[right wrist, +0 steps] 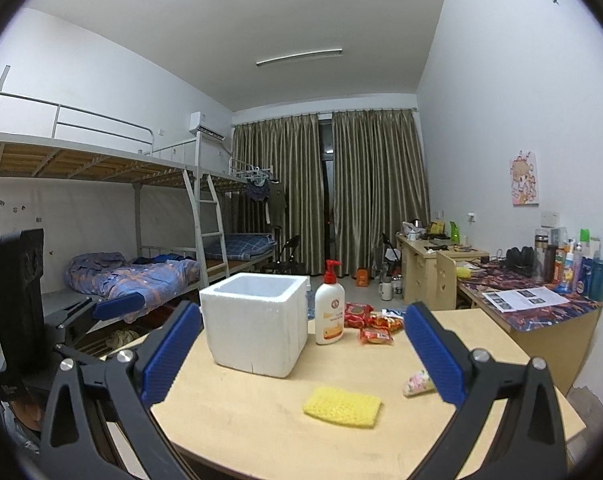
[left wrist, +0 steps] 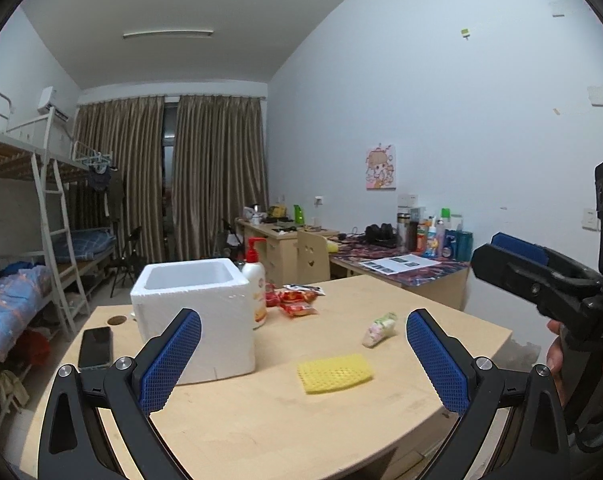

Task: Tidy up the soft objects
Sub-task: 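Move the left tool down to the yellow mesh net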

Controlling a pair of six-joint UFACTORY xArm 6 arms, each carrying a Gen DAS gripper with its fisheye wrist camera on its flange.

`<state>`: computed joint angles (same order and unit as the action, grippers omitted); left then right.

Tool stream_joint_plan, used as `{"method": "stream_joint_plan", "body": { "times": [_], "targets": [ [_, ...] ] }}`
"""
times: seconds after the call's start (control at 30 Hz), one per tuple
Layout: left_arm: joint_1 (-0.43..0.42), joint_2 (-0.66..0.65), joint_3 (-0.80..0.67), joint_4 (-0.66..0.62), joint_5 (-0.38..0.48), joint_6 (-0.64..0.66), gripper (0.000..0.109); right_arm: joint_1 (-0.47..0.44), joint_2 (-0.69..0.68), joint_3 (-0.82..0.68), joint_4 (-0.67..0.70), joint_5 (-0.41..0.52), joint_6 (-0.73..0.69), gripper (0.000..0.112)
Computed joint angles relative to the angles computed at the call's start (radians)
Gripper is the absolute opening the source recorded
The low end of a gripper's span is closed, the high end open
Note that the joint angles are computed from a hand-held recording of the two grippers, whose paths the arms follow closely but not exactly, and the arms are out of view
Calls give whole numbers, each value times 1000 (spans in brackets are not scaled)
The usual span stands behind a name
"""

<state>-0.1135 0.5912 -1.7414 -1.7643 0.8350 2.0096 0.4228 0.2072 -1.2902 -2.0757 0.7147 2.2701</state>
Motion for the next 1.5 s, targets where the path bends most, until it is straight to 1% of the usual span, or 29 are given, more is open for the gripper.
{"method": "stream_joint_plan", "body": {
  "times": [0.1, 0.3, 0.4, 0.57, 0.67, 0.87, 1.13, 1.3, 1.5],
  "targets": [
    [2, -25, 44, -14, 15, 27, 103, 17, -11, 29, 15, 33, 1, 103],
    [-5, -38, 86, 8, 44, 33, 103, 41, -34, 85, 61, 97, -2, 103],
    [-13, -28, 83, 25, 51, 27, 103, 48, -45, 113, 85, 123, -2, 103],
    [-38, 10, 44, 45, 32, 13, 103, 42, -43, 129, 132, 150, -18, 103],
    [-50, 44, 1, 76, 21, -15, 103, 30, -45, 147, 133, 162, 21, 103],
    [-71, 115, -94, 163, 2, -103, 103, -12, -24, 135, 165, 129, 14, 103],
    [-108, 218, -231, 253, -52, -207, 103, -65, 13, 101, 169, 53, 20, 103],
    [-134, 289, -330, 331, -79, -273, 103, -106, 29, 86, 166, -1, 35, 103],
    [-156, 382, -462, 446, -81, -390, 103, -150, 36, 80, 155, -43, 62, 103]
  ]
}}
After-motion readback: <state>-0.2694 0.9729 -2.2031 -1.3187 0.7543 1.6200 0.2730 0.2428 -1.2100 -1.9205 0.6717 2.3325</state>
